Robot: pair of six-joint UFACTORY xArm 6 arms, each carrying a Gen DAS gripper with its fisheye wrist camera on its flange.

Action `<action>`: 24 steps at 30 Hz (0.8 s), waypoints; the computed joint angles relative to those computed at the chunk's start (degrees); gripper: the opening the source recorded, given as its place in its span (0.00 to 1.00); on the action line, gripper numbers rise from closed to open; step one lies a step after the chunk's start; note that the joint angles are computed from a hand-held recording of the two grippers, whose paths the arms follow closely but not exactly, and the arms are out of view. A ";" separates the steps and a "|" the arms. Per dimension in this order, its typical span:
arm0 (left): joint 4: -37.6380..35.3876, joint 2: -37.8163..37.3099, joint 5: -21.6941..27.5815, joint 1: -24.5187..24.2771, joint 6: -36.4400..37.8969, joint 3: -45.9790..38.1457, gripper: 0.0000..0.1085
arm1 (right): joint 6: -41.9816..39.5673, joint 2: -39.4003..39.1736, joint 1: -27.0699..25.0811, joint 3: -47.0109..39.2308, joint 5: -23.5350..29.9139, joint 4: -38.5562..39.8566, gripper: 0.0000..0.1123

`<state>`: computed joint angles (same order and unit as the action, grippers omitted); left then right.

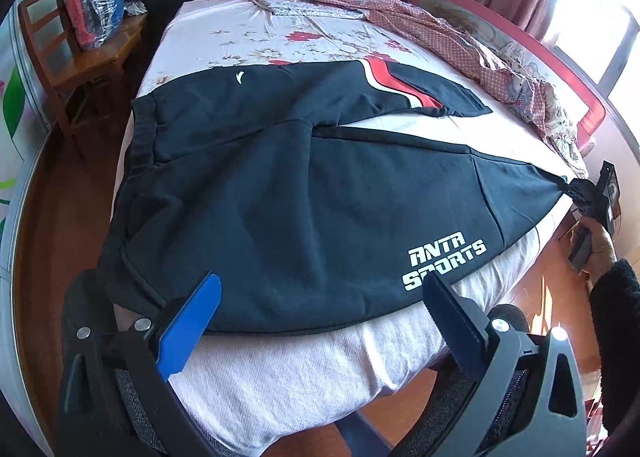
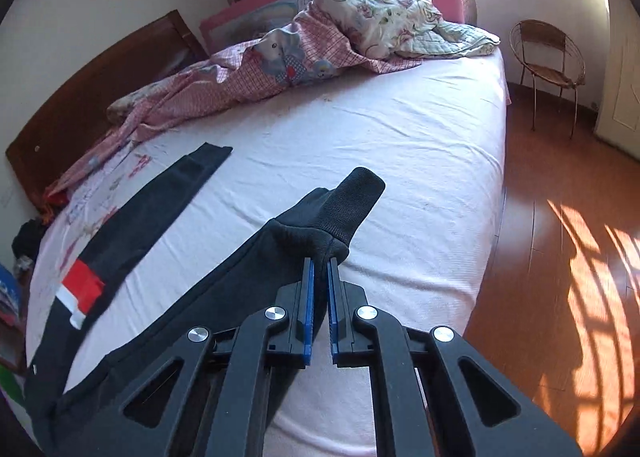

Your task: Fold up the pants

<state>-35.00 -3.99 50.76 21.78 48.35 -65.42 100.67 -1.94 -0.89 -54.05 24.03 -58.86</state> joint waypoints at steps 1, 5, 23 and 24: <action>0.08 0.22 0.35 0.06 -0.30 -0.20 0.93 | -1.50 -0.12 -0.29 1.17 0.51 1.82 0.05; 1.56 1.33 1.90 0.01 -1.82 -1.20 0.93 | -0.68 2.72 -0.30 3.79 2.49 5.56 0.05; 1.67 14.68 7.48 5.24 -11.24 -15.66 0.93 | -22.73 20.67 20.47 -21.31 16.72 8.54 0.58; 1.01 16.78 7.86 5.98 -10.24 -18.53 0.93 | -21.06 20.09 20.68 -21.16 16.57 10.07 0.58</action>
<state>-33.99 12.79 58.63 27.77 38.11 -83.94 79.61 18.15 19.79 -75.22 40.60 -48.79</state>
